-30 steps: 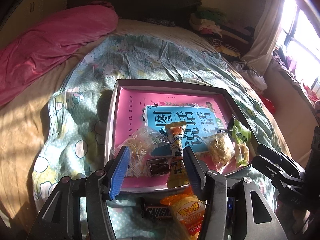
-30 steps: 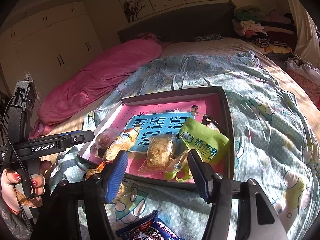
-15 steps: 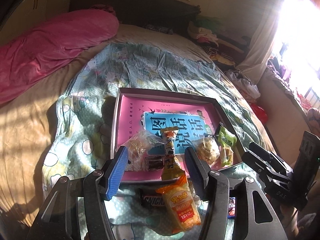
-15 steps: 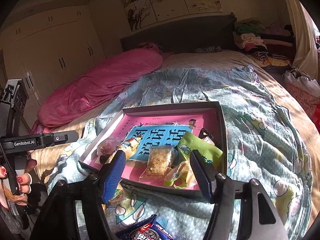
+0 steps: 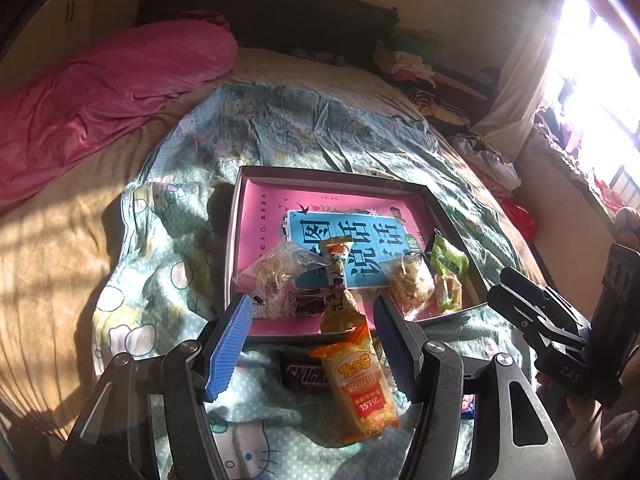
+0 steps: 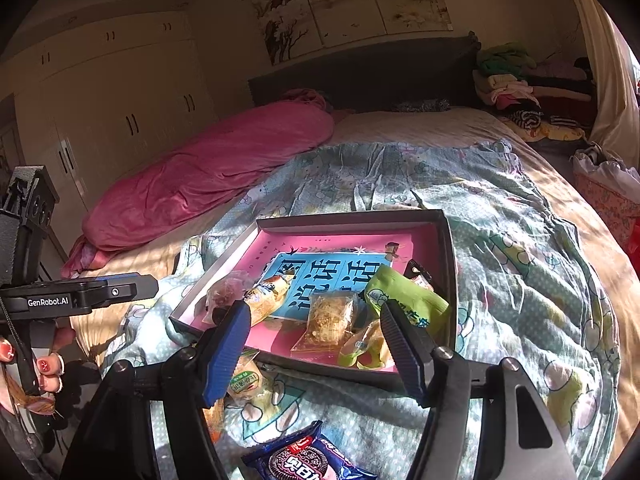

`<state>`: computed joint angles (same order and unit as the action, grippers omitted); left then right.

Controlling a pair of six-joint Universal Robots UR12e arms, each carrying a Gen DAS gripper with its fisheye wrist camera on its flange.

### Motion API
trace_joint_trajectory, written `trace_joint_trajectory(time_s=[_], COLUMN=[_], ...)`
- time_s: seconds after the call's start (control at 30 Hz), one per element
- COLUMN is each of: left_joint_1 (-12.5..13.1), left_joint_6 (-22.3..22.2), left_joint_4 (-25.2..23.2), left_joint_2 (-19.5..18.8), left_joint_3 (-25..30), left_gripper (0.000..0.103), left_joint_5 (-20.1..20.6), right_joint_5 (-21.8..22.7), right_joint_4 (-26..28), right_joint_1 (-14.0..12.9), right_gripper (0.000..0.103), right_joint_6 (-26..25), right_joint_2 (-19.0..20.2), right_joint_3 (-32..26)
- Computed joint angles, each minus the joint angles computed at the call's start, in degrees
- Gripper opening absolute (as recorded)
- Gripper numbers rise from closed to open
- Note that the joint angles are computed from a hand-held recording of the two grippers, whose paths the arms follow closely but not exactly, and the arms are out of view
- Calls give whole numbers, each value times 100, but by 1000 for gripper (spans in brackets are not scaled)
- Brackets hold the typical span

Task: Organize snacks
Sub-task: 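Withdraw both tools from the tray toward the remaining snacks, then move the left tool to the orange rice-cracker bag while the right moves to the clear cake bag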

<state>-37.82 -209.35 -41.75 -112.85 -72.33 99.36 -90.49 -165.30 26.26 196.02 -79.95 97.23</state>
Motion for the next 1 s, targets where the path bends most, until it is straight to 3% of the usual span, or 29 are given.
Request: trace_joint_trajectory(time_s=[1.0], left_joint_1=[-151], left_joint_6=[-53], left_joint_4=[-518], left_joint_2=[9], left_joint_3=[-131], left_gripper=[69], left_joint_5=[-594], right_joint_5=[248], right_joint_4=[276], right_joint_1=[93], right_gripper=[72], right_joint_6=[-371], right_joint_2=[-124], right_joint_3=[60])
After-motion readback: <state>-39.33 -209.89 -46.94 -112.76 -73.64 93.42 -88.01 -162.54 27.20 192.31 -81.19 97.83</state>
